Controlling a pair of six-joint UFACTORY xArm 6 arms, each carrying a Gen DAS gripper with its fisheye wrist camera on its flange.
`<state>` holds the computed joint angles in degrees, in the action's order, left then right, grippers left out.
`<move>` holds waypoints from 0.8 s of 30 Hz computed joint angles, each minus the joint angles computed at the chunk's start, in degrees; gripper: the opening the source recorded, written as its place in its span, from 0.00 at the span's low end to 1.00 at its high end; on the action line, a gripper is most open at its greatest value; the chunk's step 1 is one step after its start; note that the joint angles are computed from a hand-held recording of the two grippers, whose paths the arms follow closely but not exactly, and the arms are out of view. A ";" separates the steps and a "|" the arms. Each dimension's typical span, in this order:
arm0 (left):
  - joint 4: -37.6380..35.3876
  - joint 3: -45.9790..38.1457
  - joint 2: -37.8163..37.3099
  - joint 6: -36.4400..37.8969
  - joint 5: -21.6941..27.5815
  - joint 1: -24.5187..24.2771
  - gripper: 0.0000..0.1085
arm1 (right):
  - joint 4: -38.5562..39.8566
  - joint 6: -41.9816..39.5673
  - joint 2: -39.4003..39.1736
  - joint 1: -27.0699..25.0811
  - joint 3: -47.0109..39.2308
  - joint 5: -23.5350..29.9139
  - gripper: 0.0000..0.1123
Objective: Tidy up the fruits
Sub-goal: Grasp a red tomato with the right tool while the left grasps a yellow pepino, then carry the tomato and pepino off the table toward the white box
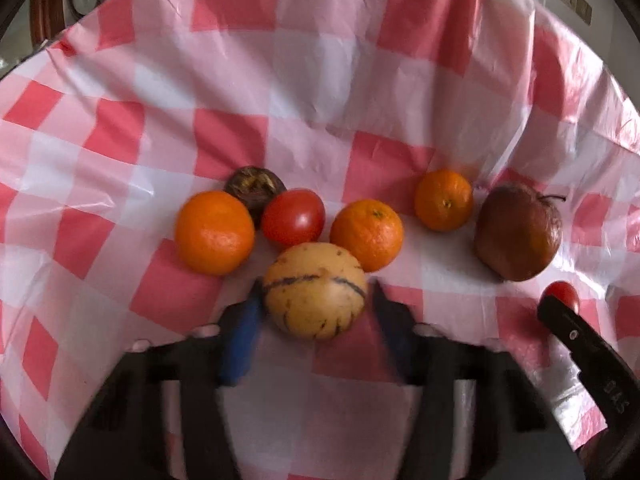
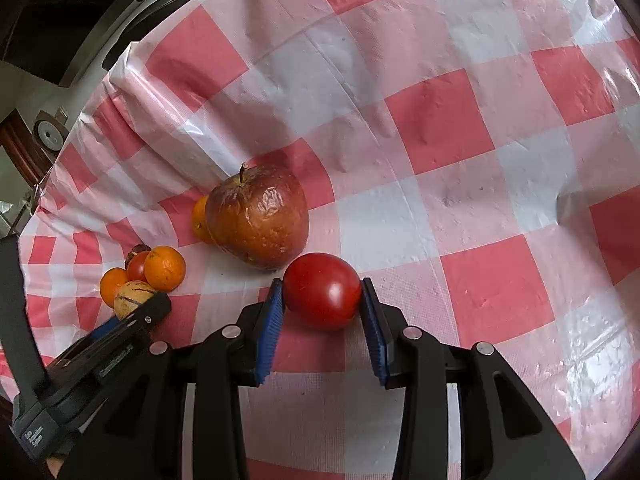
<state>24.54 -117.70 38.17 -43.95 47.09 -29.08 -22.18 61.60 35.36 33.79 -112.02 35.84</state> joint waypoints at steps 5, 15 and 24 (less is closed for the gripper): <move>-0.40 6.57 -3.69 -0.54 -6.37 0.80 0.43 | -0.15 -0.05 0.11 0.08 -0.40 0.42 0.34; 11.78 16.22 -10.32 -11.97 -11.25 0.94 0.43 | -1.39 1.20 0.80 0.29 -1.41 0.70 0.34; 12.47 13.84 -9.41 -13.33 -9.39 -0.07 0.43 | -1.07 0.64 0.56 0.17 -0.91 0.25 0.34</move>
